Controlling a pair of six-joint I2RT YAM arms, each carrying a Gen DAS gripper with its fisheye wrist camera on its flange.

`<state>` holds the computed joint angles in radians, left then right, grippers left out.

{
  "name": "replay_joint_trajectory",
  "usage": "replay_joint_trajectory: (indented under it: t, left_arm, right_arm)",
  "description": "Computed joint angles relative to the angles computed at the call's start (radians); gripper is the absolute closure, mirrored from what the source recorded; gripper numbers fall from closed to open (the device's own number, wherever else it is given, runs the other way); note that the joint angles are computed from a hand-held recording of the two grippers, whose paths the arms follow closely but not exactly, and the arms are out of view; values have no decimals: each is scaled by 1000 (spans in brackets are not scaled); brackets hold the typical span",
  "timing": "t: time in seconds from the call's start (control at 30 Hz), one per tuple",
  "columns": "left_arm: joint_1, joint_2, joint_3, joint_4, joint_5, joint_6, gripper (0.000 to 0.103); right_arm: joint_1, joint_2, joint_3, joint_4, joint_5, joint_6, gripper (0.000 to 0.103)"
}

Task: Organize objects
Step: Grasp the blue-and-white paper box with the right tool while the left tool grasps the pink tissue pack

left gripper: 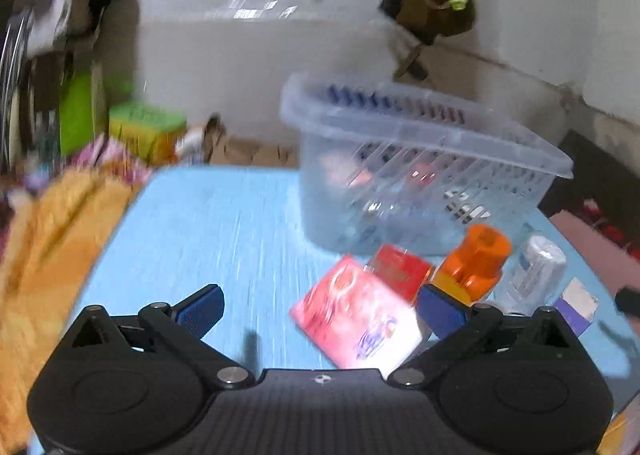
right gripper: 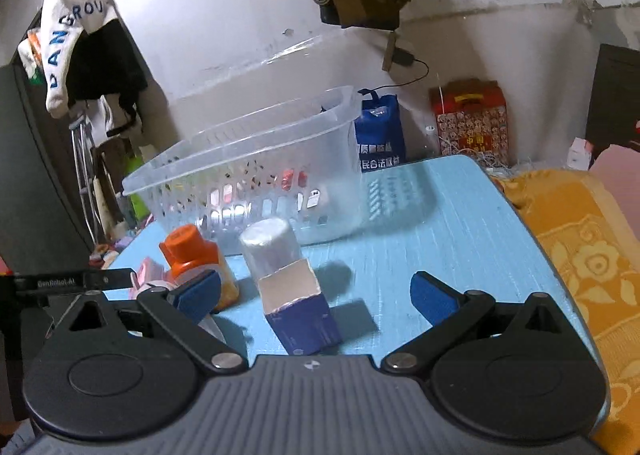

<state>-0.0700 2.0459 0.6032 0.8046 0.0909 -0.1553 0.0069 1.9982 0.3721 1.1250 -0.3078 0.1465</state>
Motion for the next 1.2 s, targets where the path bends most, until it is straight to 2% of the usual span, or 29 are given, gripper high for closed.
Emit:
replay_joint_trajectory:
  t: [0.2, 0.33, 0.43, 0.5, 0.6, 0.9, 1.03, 1.13, 1.2]
  left_arm:
    - [22, 52, 64, -72, 44, -65, 0]
    - [-2, 76, 87, -96, 16, -74, 0]
    - [-20, 83, 67, -60, -3, -62, 0]
    - [-24, 76, 54, -50, -3, -44, 0]
    - [-36, 75, 9, 13, -24, 1, 0]
    - [-43, 121, 53, 11, 3, 53, 0]
    - [-49, 117, 5, 53, -15, 100, 0]
    - [-57, 109, -18, 70, -35, 109, 1]
    - [-65, 110, -17, 79, -44, 110, 8]
  right_arm:
    - [72, 15, 4, -7, 81, -97, 2]
    - [118, 35, 32, -56, 144, -149, 11]
    - [142, 49, 51, -95, 164, -175, 21]
    - [153, 53, 48, -95, 178, -185, 23]
    - [141, 56, 53, -97, 166, -182, 25]
    - [130, 76, 75, -114, 151, -174, 25]
    - [120, 67, 62, -98, 136, -180, 25]
    - [117, 65, 73, -121, 123, -181, 35]
    - [122, 68, 82, -139, 127, -191, 40]
